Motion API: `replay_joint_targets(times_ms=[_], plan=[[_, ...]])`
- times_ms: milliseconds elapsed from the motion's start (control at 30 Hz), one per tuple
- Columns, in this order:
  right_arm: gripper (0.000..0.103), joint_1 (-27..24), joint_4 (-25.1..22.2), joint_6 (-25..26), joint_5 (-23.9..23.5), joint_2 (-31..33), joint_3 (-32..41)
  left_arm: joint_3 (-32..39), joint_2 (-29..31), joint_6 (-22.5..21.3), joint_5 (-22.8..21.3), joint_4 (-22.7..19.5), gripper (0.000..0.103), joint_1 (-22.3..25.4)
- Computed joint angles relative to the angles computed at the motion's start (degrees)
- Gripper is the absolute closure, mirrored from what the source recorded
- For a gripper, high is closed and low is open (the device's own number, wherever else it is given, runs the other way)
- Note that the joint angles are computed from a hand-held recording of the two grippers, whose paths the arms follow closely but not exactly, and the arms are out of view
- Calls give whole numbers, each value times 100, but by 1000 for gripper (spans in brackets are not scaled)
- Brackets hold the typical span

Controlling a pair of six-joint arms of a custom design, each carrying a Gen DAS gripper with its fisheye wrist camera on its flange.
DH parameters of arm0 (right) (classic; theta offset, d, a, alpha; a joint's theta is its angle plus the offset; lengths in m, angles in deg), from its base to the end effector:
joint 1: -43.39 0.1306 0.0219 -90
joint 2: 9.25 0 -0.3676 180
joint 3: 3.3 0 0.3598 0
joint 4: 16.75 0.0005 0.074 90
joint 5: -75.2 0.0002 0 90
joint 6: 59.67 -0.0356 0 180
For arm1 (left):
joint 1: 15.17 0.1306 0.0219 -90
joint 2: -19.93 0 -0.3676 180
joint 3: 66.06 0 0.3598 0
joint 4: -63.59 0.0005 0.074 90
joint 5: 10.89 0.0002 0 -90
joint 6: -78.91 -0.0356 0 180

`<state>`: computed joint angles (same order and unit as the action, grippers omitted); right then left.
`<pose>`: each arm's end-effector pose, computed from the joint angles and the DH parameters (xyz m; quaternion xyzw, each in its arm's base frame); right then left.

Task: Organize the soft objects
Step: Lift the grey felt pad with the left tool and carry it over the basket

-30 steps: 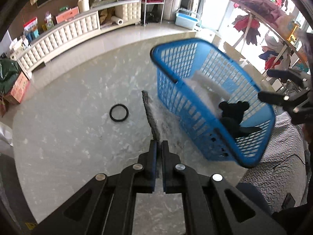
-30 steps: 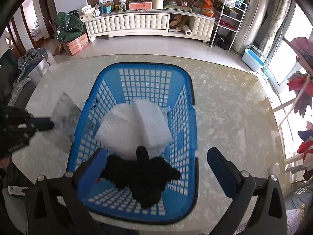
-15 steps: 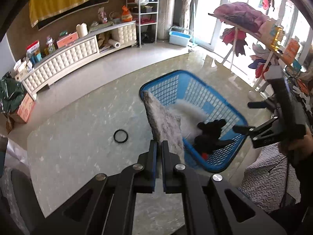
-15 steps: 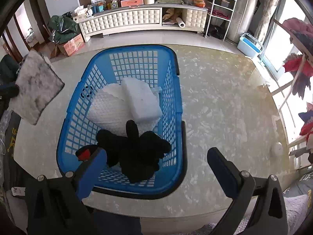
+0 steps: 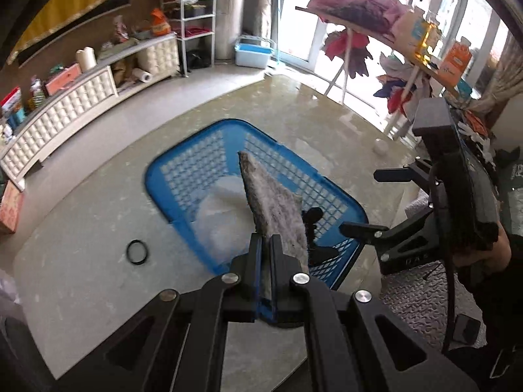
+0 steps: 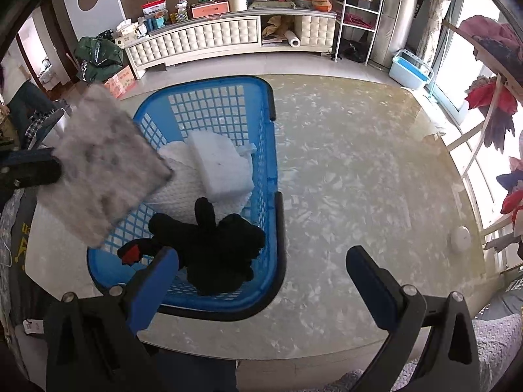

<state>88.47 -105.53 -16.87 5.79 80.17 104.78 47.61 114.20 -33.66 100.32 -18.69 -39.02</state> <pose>0.2884 0.2708 0.5123 0.0488 0.9684 0.0005 0.2446 0.3946 -0.1891 0.5212 0.4162 0.8612 -0.1815 0.2284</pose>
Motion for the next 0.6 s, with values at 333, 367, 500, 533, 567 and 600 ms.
replay_joint_targets(times_ms=[333,367,500,533,567,600], plan=[[0,-123,95,-82,-143,-100,-171,-27,476,102,57,109,100,-413],[0,-126,97,-93,-148,-87,-161,-35,516,108,17,119,100,-439],[0,-148,162,-70,-178,-75,-187,-100,662,56,-241,201,100,-516],[0,-161,188,-63,-200,-72,-202,-120,681,40,-291,207,99,-516],[0,-174,222,-50,-227,-70,-219,-135,716,12,-357,208,99,-517],[0,-184,251,-45,-247,-67,-234,-136,744,2,-406,214,99,-520]])
